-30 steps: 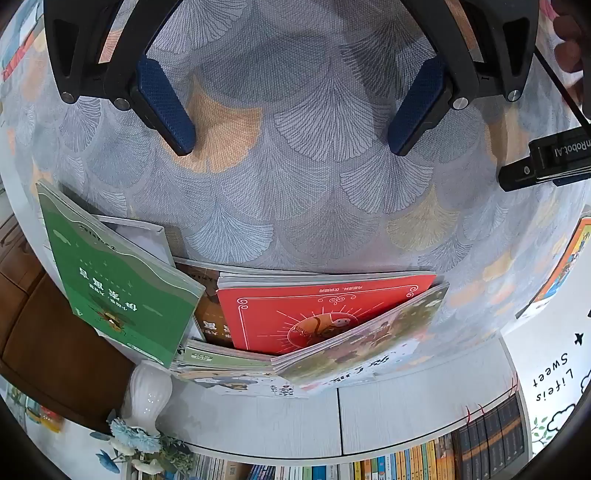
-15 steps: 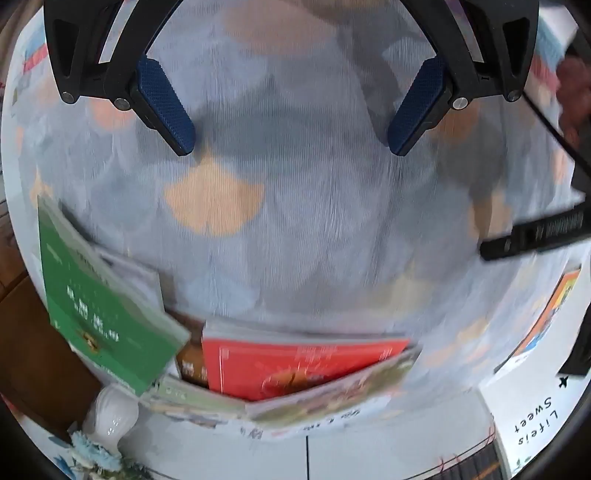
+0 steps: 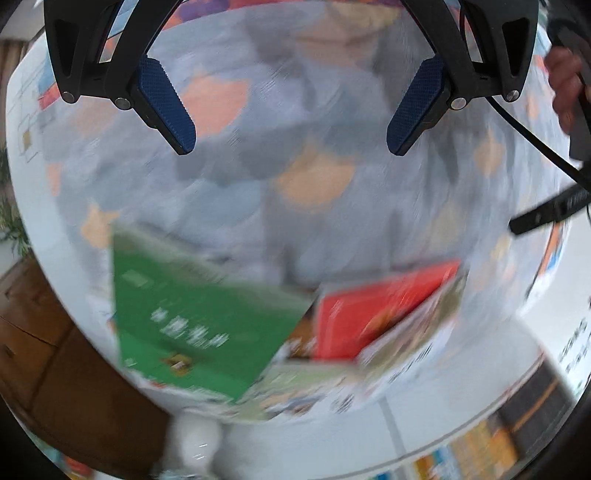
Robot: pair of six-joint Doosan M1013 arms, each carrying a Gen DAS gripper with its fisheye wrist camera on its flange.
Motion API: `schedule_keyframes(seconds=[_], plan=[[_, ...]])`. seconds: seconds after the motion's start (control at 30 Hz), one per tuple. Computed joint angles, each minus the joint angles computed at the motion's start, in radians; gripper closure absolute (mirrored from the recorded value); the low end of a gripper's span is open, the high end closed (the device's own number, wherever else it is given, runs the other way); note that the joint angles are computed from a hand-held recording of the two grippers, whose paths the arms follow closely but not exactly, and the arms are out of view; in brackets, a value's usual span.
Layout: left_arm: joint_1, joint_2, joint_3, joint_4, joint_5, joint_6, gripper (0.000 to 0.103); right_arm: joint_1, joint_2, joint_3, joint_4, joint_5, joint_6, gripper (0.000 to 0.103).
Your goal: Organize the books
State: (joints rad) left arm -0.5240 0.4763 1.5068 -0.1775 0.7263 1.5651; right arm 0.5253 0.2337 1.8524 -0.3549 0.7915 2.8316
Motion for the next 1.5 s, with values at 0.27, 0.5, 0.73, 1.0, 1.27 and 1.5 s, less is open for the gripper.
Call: schedule_keyframes(seconds=[0.27,0.5,0.73,1.0,1.27,1.5], plan=[[0.039,0.095,-0.119,-0.258,0.069,0.088,0.002,-0.065,0.034,-0.116,-0.084,0.013,-0.124,0.000],[0.047,0.170,-0.212,-0.381,0.131,0.161,0.007,-0.121,0.162,-0.277,-0.013,-0.009,-0.309,0.000],[0.047,0.215,-0.263,-0.338,0.170,0.103,0.038,-0.161,0.269,-0.385,0.081,-0.003,-0.453,0.021],[0.067,0.221,-0.247,-0.499,0.182,0.246,0.037,-0.178,0.306,-0.399,0.279,-0.042,-0.590,0.057],[0.091,0.139,-0.092,-0.637,0.213,0.403,0.037,-0.129,0.239,-0.309,0.319,-0.051,-0.621,0.057],[0.102,0.023,0.121,-0.717,0.234,0.512,0.037,-0.019,0.160,-0.169,0.285,-0.023,-0.577,0.058]])
